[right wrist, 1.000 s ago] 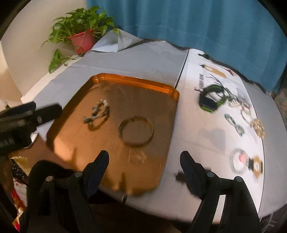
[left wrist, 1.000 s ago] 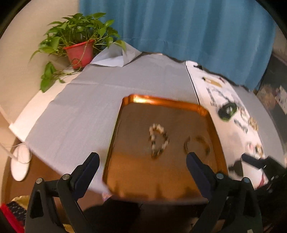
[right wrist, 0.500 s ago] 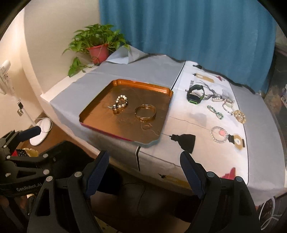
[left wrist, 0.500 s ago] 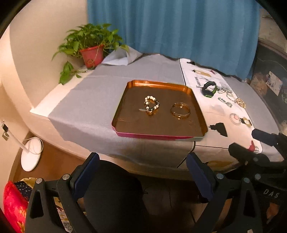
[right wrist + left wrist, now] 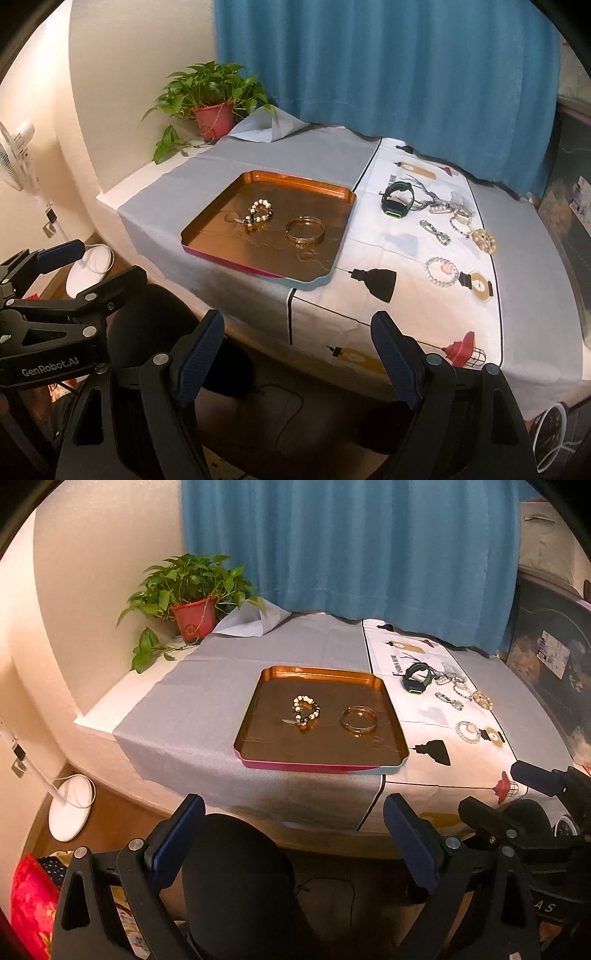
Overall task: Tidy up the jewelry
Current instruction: 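Open both tools to drop the bracelet and bangle into the tray, then grasp the black-green smartwatch with the left tool while the right tool grasps the crystal bracelet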
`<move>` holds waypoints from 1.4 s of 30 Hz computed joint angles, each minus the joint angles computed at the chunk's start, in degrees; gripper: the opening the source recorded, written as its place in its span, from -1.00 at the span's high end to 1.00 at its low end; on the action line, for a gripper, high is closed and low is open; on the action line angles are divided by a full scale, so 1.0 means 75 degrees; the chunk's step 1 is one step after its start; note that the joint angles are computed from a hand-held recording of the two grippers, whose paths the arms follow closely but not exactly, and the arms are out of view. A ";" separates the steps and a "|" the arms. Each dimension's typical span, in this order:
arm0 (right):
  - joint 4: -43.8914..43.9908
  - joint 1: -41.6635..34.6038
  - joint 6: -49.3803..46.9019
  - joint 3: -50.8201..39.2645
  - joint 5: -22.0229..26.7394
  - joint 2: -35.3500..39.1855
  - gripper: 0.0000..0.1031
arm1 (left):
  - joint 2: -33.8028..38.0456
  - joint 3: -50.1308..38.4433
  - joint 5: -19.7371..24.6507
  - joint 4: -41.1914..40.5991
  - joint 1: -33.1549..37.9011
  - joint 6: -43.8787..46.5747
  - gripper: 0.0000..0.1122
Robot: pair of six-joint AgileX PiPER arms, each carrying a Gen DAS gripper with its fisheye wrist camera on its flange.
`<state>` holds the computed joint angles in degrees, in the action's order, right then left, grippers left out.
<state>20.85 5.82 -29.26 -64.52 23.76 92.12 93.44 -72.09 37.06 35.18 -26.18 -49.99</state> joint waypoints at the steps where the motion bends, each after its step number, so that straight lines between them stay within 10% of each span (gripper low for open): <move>1: -0.0002 0.0006 0.0009 -0.0018 0.0009 0.0021 -0.59 | -0.0007 0.0012 -0.0001 0.0045 -0.0014 -0.0043 -0.71; 42: 0.0398 -0.1054 -0.0212 -0.0466 0.0032 0.1001 -0.59 | 0.1264 -0.1347 0.0525 -0.0747 -0.0129 0.1041 -0.71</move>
